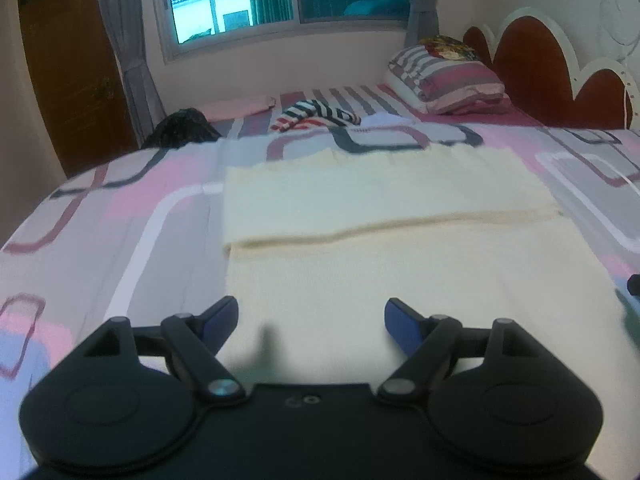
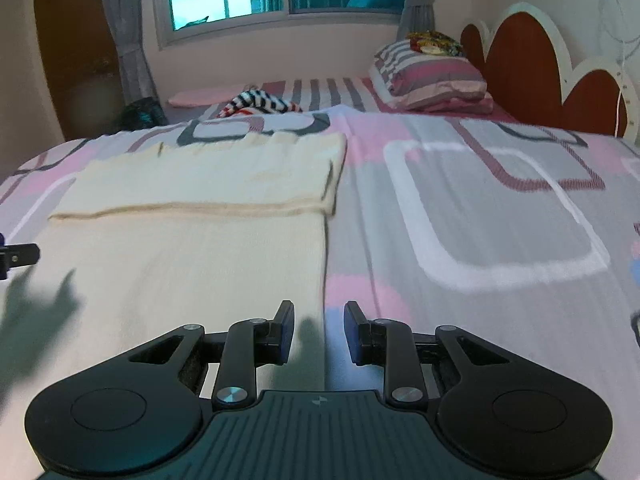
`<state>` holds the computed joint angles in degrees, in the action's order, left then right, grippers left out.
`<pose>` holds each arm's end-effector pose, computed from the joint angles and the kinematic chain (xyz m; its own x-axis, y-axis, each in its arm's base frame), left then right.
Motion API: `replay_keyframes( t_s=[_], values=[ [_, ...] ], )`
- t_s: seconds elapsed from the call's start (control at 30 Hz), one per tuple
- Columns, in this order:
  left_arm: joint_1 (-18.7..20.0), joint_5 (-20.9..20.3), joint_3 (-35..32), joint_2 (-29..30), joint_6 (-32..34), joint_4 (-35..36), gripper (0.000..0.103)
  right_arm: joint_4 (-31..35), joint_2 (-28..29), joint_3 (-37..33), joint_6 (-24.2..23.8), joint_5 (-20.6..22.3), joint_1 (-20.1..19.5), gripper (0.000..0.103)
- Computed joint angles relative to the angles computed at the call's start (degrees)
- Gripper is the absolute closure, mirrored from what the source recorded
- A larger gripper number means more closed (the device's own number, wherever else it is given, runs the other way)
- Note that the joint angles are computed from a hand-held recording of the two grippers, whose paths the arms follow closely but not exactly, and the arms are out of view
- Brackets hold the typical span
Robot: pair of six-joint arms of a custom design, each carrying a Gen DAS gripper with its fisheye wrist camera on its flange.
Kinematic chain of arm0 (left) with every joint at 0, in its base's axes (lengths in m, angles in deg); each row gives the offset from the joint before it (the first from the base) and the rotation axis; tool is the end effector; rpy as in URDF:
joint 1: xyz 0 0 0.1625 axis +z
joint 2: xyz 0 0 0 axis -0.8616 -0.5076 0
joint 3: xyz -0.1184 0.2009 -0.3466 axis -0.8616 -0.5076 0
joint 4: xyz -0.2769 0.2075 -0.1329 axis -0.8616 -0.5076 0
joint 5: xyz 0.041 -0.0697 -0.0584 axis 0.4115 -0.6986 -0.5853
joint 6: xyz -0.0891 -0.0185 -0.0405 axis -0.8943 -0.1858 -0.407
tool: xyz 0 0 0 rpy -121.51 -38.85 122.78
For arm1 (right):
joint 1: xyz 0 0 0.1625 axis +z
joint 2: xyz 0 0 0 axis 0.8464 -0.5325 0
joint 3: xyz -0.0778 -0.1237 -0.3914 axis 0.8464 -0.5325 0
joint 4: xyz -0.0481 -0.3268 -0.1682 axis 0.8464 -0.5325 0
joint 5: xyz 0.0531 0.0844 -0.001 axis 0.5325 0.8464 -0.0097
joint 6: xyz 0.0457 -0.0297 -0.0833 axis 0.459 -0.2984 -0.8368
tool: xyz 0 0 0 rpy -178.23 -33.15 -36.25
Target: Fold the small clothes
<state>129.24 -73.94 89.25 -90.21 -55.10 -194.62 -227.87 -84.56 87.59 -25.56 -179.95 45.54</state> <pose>-0.0787 -0.8059 0.3043 -0.6087 0.0574 -0.7913 0.6242 0.6503 -0.4330 0.2676 -0.7851 0.0994 -0.7793 -0.0824 0.6212 -0.4873 0.7030 -0.5181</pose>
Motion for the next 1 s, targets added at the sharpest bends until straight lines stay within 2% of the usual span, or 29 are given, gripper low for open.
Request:
replay_keyframes(
  t_s=[0.13,0.27,0.33,0.4,0.5,0.63,0.73,0.87,0.9,1.0],
  values=[
    [-0.68,2.05,15.15,-8.13,-3.62,-2.99,0.024,-2.97,-8.69,15.94,3.7,2.46,0.04,0.076],
    [-0.9,4.98,28.97,-16.91,-11.18,-0.92,0.024,-3.49,-16.06,28.96,9.07,5.77,-0.55,0.076],
    [-1.06,4.76,34.57,-21.1,-14.21,0.04,0.024,-2.93,-19.74,34.83,11.71,9.35,-1.36,0.076],
    [-1.2,3.51,38.53,-25.04,-17.95,2.04,0.025,-3.84,-22.49,39.85,13.44,10.85,-1.75,0.076],
    [-1.26,1.32,41.47,-29.01,-23.32,5.6,0.026,-4.99,-25.73,45.56,15.51,13.76,-2.67,0.076],
    [-0.51,-4.58,42.98,-32.85,-30.32,10.28,0.026,-6.1,-29.25,50.41,19.19,18.62,-4.05,0.075],
    [0.74,-9.25,42.67,-33.7,-32.29,11.77,0.027,-4.62,-30.68,51.4,21.58,23.63,-5.53,0.075],
    [2.81,-15.62,39.36,-32.65,-33.27,13.36,0.028,-2.48,-30.17,49.01,25.62,28.89,-7.33,0.075],
    [3.17,-16.65,38.46,-32.02,-33.51,13.24,0.031,-2.49,-29.59,48.22,26.77,29.71,-7.62,0.075],
    [4.2,-18.22,35.62,-30.04,-34.22,13.36,0.056,-4.44,-27.85,46.43,28.52,30.71,-7.89,0.076]
  ],
)
